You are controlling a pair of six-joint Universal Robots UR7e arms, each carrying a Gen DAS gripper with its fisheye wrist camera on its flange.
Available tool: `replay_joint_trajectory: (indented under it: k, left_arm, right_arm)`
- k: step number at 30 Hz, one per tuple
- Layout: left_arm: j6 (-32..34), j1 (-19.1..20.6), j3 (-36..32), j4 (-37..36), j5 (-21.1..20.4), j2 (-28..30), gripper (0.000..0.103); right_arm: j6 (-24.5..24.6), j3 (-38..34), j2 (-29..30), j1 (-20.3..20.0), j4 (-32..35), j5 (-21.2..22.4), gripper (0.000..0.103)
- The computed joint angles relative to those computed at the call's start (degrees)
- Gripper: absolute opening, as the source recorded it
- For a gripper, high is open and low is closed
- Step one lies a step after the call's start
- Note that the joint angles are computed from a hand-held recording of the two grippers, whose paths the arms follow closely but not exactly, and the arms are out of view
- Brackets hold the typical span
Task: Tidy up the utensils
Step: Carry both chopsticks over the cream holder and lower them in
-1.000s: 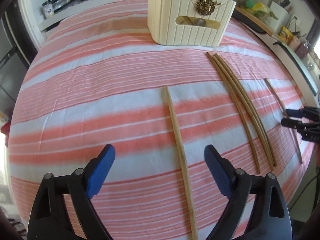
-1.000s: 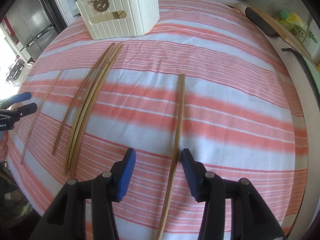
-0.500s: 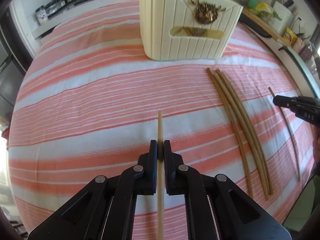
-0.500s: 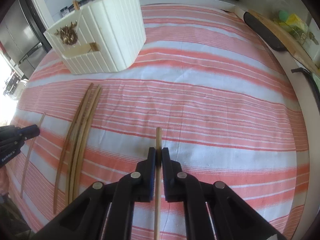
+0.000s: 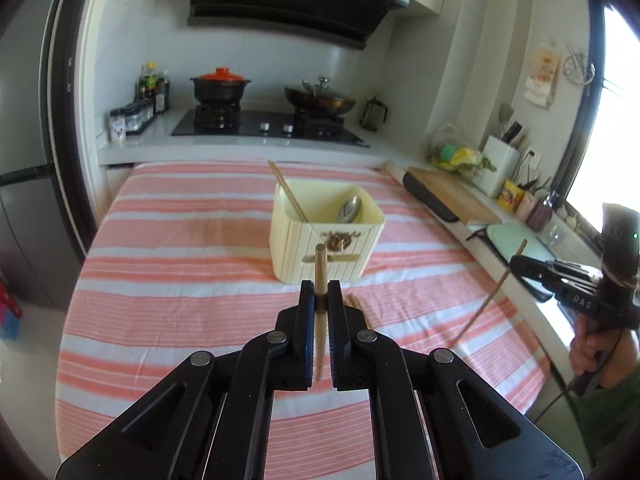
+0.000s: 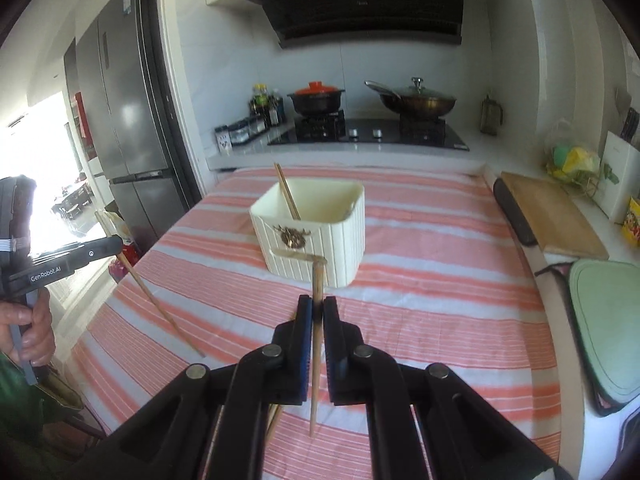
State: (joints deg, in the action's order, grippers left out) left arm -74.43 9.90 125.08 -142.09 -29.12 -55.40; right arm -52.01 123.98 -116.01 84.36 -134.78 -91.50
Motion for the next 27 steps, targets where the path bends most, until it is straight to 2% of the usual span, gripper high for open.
replay_joint_trajectory:
  k: [6, 10, 14, 17, 19, 21, 24, 27]
  left_arm:
    - [5.7, 0.2, -1.1, -4.7, 3.9, -1.3, 0.004]
    - [11.4, 1.1, -3.8, -6.5, 7.0, -1.7, 0.004]
    - [23.2, 3.2, -7.5, -15.6, 10.6, 0.3, 0.004]
    - [33.5, 5.9, -11.5, -23.9, 11.2, 3.3, 0.004]
    - [36.7, 8.4, -14.2, -25.0, 10.3, 4.8, 0.004]
    - [37.4, 11.2, -16.6, -23.9, 7.6, 5.9, 0.004]
    - [36.1, 15.4, -19.8, -20.0, 2.9, 7.3, 0.004]
    - [37.3, 17.6, -22.4, -20.0, 4.0, 9.6, 0.005]
  right_arm:
    - [2.4, -0.9, 3.1, 3.7, -8.4, 3.9, 0.006]
    - [4.8, -4.7, 8.5, 8.5, -12.7, 3.3, 0.006]
    - [5.7, -8.9, 14.2, 12.9, -16.9, 2.5, 0.006]
    - [5.5, -11.6, 18.7, 15.6, -20.5, 1.2, 0.006]
    - [5.3, -12.8, 21.6, 16.7, -22.4, -0.4, 0.006]
    - [5.3, -14.1, 24.5, 17.3, -22.5, -2.6, 0.006]
    - [6.5, -16.8, 29.1, 18.1, -18.5, -8.5, 0.006]
    - [7.9, -19.1, 34.0, 17.9, -15.4, -13.3, 0.006]
